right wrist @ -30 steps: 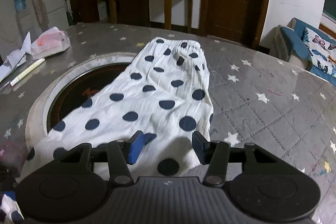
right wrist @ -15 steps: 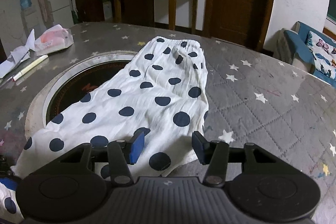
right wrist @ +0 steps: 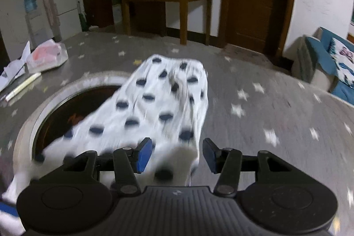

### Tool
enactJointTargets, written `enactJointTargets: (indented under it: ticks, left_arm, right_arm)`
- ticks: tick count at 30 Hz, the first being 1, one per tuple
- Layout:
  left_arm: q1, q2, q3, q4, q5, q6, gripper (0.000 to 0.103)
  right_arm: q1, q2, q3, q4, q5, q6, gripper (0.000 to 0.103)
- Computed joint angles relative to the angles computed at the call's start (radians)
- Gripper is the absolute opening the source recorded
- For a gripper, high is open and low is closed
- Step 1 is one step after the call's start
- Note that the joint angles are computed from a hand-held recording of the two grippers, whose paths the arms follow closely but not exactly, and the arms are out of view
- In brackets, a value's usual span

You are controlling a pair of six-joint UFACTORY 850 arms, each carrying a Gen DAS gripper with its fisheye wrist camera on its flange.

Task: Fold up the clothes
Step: 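Grasp the hem end of the folded trousers with the right tool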

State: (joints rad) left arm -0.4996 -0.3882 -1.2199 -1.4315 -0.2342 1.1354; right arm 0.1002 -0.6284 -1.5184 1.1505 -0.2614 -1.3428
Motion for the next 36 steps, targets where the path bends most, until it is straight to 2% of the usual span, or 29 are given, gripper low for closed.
enactJointTargets:
  ticks: [8,14,16,18,21,23,25,28,31,32,34,36]
  left_arm:
    - [0.02,-0.028,-0.039,0.172,-0.002,-0.185,0.067]
    - [0.018,-0.031,-0.045,0.225,0.007,-0.237,0.072]
    - [0.016,-0.032,-0.047,0.233,0.009,-0.242,0.075]
    - [0.014,-0.033,-0.047,0.24,0.01,-0.247,0.077]
    - [0.013,-0.037,-0.051,0.258,0.008,-0.266,0.079]
    - [0.011,-0.038,-0.052,0.254,0.005,-0.259,0.083]
    - [0.008,-0.038,-0.052,0.246,0.004,-0.247,0.09]
    - [0.003,-0.036,-0.05,0.235,0.013,-0.23,0.096]
    - [0.0,-0.031,-0.045,0.224,0.019,-0.21,0.099]
    - [0.0,-0.028,-0.042,0.207,0.022,-0.191,0.1]
    - [0.0,-0.02,-0.034,0.171,0.028,-0.151,0.102]
    - [0.0,-0.013,-0.026,0.135,0.036,-0.113,0.103]
  right_arm:
    - [0.013,-0.332,-0.516,-0.471,-0.127,0.545,0.057]
    - [0.019,-0.505,-0.783,-0.609,-0.179,0.729,0.057]
    - [0.021,-0.551,-0.856,-0.664,-0.201,0.782,0.05]
    - [0.021,-0.573,-0.887,-0.678,-0.206,0.792,0.047]
    - [0.013,-0.549,-0.84,-0.603,-0.156,0.735,0.046]
    - [0.01,-0.538,-0.826,-0.603,-0.14,0.744,0.046]
    - [0.005,-0.54,-0.834,-0.576,-0.163,0.732,0.046]
    - [-0.002,-0.556,-0.867,-0.519,-0.218,0.7,0.052]
    - [0.006,-0.597,-0.933,-0.589,-0.251,0.755,0.053]
    - [0.009,-0.614,-0.958,-0.619,-0.258,0.788,0.057]
    - [0.011,-0.612,-0.945,-0.615,-0.233,0.789,0.065]
    - [0.011,-0.607,-0.926,-0.588,-0.209,0.771,0.067]
